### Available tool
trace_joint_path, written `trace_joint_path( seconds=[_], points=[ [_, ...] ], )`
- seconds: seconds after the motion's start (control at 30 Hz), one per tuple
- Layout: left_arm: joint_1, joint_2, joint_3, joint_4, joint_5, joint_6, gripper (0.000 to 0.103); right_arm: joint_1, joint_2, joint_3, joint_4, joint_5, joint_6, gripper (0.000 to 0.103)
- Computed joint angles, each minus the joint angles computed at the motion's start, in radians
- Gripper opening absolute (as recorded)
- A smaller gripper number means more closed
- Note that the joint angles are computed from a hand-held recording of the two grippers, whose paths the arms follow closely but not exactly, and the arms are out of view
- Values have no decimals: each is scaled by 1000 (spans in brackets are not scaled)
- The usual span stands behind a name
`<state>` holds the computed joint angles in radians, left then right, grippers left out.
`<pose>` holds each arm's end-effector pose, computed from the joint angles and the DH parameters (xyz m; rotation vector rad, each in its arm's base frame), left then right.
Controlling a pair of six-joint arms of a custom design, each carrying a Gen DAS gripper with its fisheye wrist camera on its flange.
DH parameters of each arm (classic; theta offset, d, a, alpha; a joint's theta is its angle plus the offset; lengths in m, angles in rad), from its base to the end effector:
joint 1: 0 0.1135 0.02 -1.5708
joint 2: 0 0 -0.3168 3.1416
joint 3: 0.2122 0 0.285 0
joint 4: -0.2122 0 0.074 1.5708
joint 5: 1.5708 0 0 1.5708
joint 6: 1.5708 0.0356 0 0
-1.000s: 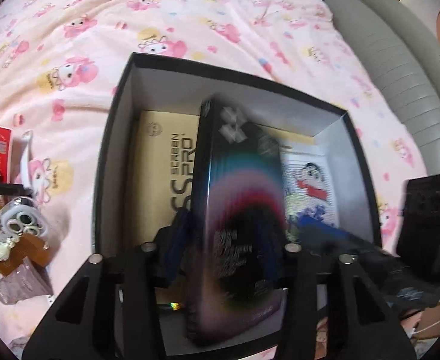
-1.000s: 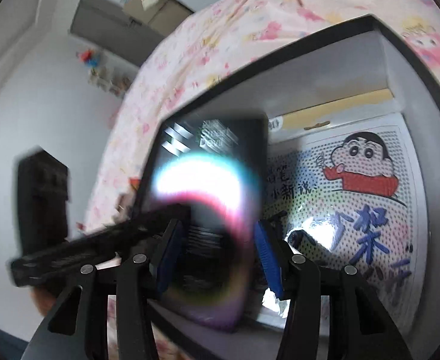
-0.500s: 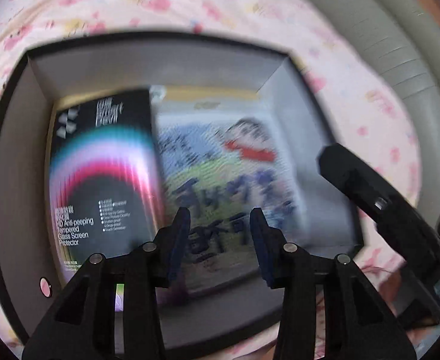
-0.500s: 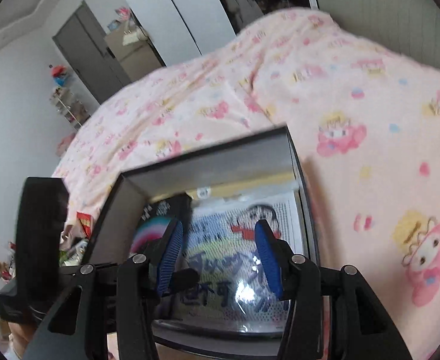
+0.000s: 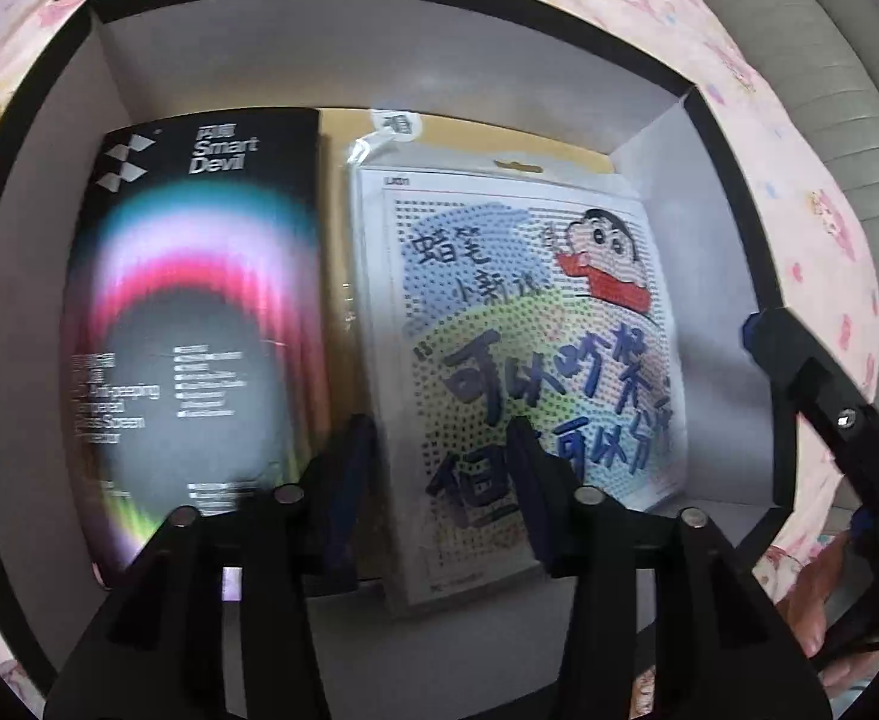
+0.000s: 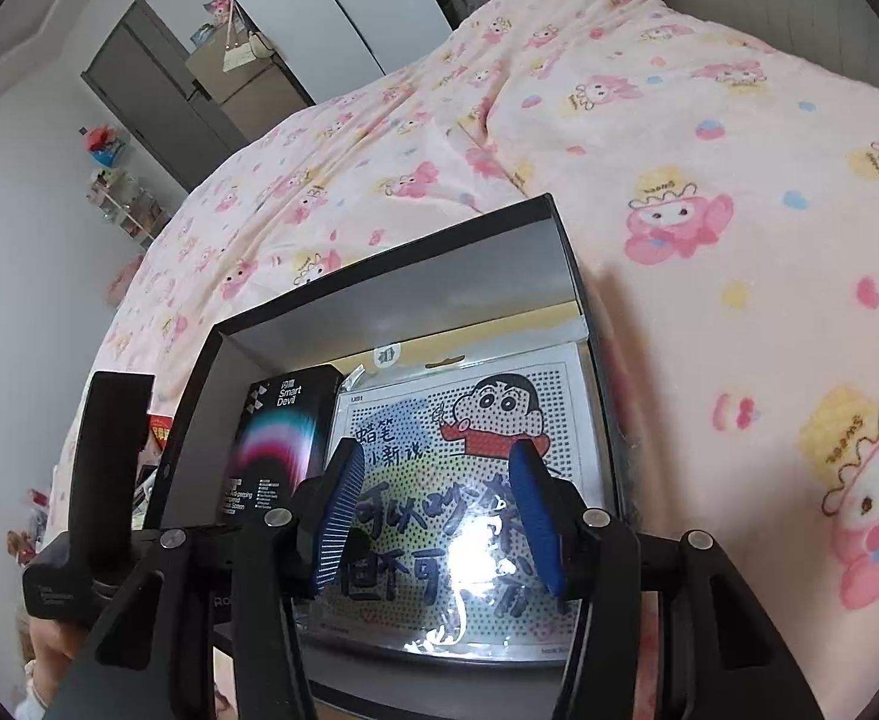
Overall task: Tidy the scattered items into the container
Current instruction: 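Lower the Smart Devil box into the black box beside the packet, then push the Smart Devil box upright against the box wall, then open the left gripper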
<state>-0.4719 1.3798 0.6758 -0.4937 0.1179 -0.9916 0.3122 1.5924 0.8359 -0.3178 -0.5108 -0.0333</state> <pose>0.2216 -0.1178 0.1881 -0.7142 2.8122 -0.4933 0.2999 0.1151 0.1903 -0.6211 2.5510 0.7697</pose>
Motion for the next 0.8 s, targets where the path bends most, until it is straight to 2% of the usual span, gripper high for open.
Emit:
trace_joint_path(
  seconds=[0.13, 0.27, 0.37, 0.47, 0.5, 0.57, 0.63, 0.7, 0.8],
  points=[
    [-17, -45, -10, -13, -14, 39, 51, 10, 4, -2, -4, -6, -5, 47],
    [4, -148, -25, -80, -102, 73, 51, 39, -7, -11, 2, 36, -27, 47],
    [103, -89, 45, -161, -141, 160, 51, 44, -21, -14, 5, 29, -22, 47],
    [220, 21, 100, -191, -150, 206, 51, 80, -40, -28, 24, 76, -30, 47],
    [244, 48, 107, -186, -137, 208, 48, 104, -42, -27, 24, 106, -47, 47],
    [295, 73, 105, -161, -106, 233, 48, 161, -8, 29, -42, 125, -158, 47],
    [311, 101, 126, -132, -126, 283, 48, 209, 30, 91, -83, 150, -209, 48],
    [326, 132, 154, -112, -156, 318, 48, 231, 88, 164, -109, 155, -175, 53],
    [356, 213, 194, -67, -189, 364, 48, 236, 196, 279, -164, 153, -118, 53]
  ],
)
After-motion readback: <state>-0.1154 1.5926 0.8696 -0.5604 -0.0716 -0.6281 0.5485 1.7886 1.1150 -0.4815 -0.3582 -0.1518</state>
